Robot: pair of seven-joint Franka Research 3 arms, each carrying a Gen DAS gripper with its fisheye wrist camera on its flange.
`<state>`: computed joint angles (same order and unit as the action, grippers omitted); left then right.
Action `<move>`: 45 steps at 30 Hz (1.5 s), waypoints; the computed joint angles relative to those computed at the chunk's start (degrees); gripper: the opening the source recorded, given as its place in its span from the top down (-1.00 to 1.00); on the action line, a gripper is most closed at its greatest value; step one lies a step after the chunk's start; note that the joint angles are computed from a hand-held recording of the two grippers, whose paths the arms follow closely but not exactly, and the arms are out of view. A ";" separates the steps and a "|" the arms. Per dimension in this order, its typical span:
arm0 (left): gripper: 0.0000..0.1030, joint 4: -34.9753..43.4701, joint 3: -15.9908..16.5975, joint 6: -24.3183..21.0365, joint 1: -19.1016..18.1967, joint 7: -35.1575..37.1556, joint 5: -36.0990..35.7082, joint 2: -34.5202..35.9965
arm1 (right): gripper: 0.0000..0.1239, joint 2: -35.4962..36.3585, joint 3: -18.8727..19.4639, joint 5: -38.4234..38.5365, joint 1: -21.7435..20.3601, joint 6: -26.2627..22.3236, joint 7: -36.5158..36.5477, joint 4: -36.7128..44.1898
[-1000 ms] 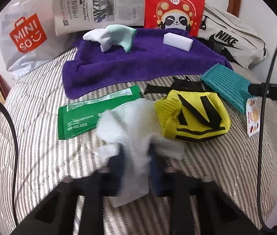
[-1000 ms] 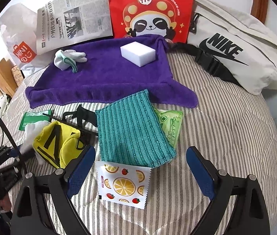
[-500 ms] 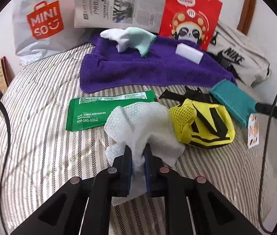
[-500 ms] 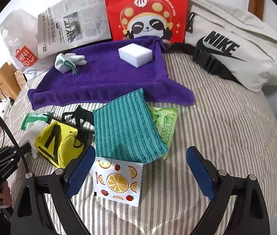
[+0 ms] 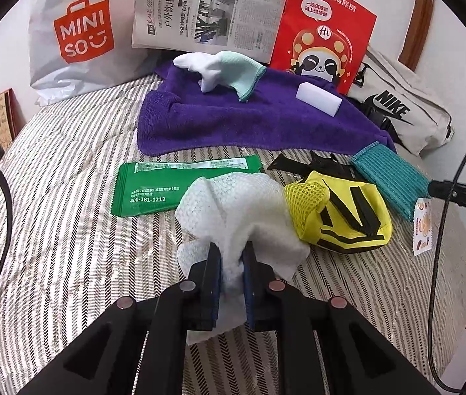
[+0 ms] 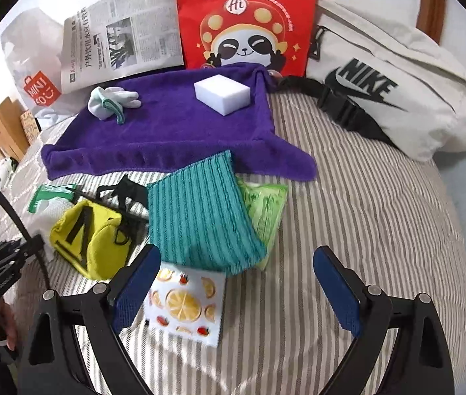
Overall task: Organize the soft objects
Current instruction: 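Lift the wipe cloth with the left gripper while the right gripper grasps the orange-print sachet, then carry the wipe cloth and the sachet over the purple towel with both grippers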
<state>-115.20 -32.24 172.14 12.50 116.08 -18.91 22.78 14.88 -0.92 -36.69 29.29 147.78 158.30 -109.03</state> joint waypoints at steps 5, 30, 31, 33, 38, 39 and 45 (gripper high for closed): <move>0.76 -0.04 1.22 0.20 -1.10 -0.97 1.22 -0.18 | -0.51 -0.88 1.30 2.03 0.53 -0.28 2.46 -1.80; 0.77 -0.26 4.61 -0.19 -4.12 -6.41 5.80 -1.11 | 0.08 0.91 -0.14 0.13 4.11 -2.93 5.39 0.68; 0.77 -0.05 4.34 -0.98 -3.82 -6.49 5.55 -1.15 | 0.08 0.54 0.10 0.02 3.86 -2.86 5.45 0.50; 0.77 0.51 4.49 -3.07 -3.81 -6.15 5.32 -1.41 | 0.08 -0.20 0.55 -0.16 3.32 -2.22 5.56 0.01; 0.79 0.00 3.84 -5.26 -2.76 -1.84 0.62 -3.45 | 0.08 -0.84 1.27 -0.30 2.52 -2.27 4.74 0.39; 0.79 -0.09 3.76 -5.93 -2.51 -0.79 -0.77 -4.09 | 0.08 -0.95 1.36 -0.38 2.40 -2.25 4.58 0.49; 0.79 -0.38 1.99 -9.05 -0.20 8.93 -13.35 -7.55 | 0.08 -1.70 1.55 -1.69 1.97 -1.19 5.59 0.26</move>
